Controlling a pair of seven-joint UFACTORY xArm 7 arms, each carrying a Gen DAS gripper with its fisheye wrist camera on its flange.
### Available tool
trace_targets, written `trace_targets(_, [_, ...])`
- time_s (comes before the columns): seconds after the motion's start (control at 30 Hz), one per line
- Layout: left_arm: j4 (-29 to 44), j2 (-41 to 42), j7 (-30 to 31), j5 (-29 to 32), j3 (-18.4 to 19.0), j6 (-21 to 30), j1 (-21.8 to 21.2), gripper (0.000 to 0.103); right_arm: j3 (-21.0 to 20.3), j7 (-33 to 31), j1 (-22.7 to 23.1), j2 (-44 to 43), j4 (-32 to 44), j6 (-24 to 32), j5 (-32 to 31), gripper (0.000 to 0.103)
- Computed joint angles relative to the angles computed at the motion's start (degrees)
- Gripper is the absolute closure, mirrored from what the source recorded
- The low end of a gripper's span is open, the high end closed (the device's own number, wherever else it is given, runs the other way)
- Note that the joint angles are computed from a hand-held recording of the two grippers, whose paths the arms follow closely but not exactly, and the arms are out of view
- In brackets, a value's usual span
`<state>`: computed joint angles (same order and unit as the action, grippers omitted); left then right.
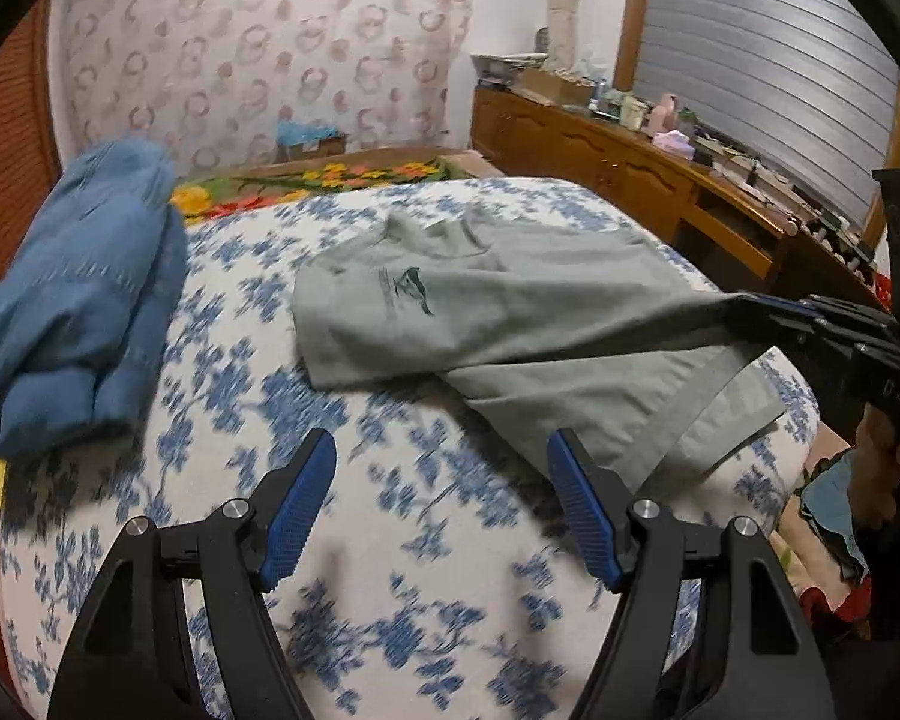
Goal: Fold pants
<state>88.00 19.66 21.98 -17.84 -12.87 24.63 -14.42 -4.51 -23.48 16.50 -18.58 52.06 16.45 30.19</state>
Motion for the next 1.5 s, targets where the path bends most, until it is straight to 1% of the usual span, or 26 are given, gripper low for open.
trace_targets(0.1, [2.45, 1.36, 0.06, 0.64, -0.21, 0.91, -0.69, 0.029, 1.54, 3.09, -2.04, -2.49, -2.85, -1.76, -2.43, 0.096])
trace_targets(0.17, [3.52, 1.92, 0.1, 0.86, -0.38, 1.14, -1.05, 0.029, 1.39, 4.57, -2.34, -4.32, -4.48, -1.99, -3.62, 0.096])
trace_targets(0.23, [4.94, 2.68, 0.38, 1.0, -0.69, 1.68, -1.44, 0.029, 1.45, 6.22, -3.14, -6.89, -6.59, -1.68, -5.51, 0.096])
trace_targets(0.4, [7.57, 4.26, -0.3, 2.95, -0.42, 2.56, -3.26, 0.029, 2.99, 12.24, -5.81, -10.23, -8.82, -0.62, -11.15, 0.096])
trace_targets(0.53, [9.7, 6.04, -1.05, 4.24, -0.31, 4.02, -4.41, 0.029, 4.41, 17.17, -8.22, -11.99, -10.01, 0.67, -15.47, 0.096])
trace_targets(0.7, [10.76, 7.63, -1.93, 5.44, -0.15, 5.72, -5.55, 0.029, 5.12, 21.91, -9.83, -14.1, -11.79, 2.69, -19.1, 0.096])
trace_targets(0.83, [11.14, 8.36, -2.69, 6.67, 0.15, 6.61, -6.53, 0.029, 6.12, 25.48, -11.33, -15.33, -11.63, 5.44, -22.0, 0.096])
trace_targets(0.9, [11.1, 8.63, -3.08, 7.6, 0.46, 6.59, -7.13, 0.029, 5.96, 26.58, -11.28, -16.02, -12.04, 6.39, -22.62, 0.096])
trace_targets(1.0, [11.9, 9.55, -3.81, 8.57, 0.79, 7.48, -7.58, 0.029, 6.34, 28.21, -11.65, -15.12, -10.95, 7.83, -23.82, 0.096])
trace_targets(1.07, [12.2, 9.98, -4.18, 9.0, 0.94, 7.92, -7.71, 0.029, 5.81, 28.3, -11.61, -13.43, -9.81, 8.29, -24.34, 0.096])
trace_targets(1.2, [12.14, 10.46, -4.65, 9.62, 1.08, 8.39, -7.77, 0.029, 5.07, 28.71, -10.75, -12.78, -9.19, 10.32, -23.7, 0.096])
trace_targets(1.3, [11.36, 10.23, -4.55, 9.87, 1.06, 7.3, -7.71, 0.028, 4.81, 29.14, -10.56, -13.3, -8.68, 11.28, -23.2, 0.096])
trace_targets(1.33, [11.16, 10.16, -4.59, 9.98, 1.06, 7.03, -7.73, 0.028, 4.64, 29.09, -10.56, -13.38, -8.51, 11.59, -23.14, 0.095])
trace_targets(1.37, [11.11, 10.19, -4.6, 10.08, 1.06, 6.83, -7.73, 0.028, 4.75, 29.23, -10.76, -13.33, -8.12, 11.95, -23.34, 0.092])
trace_targets(1.43, [10.73, 10.08, -4.52, 10.15, 0.98, 6.29, -7.65, 0.028, 6.2, 31.26, -12.68, -13.31, -7.38, 12.44, -25.12, 0.079])
trace_targets(1.5, [10.8, 10.16, -4.64, 9.99, 0.89, 6.27, -7.48, 0.028, 6.3, 32.09, -13.02, -13.82, -7.1, 12.54, -25.69, 0.078])
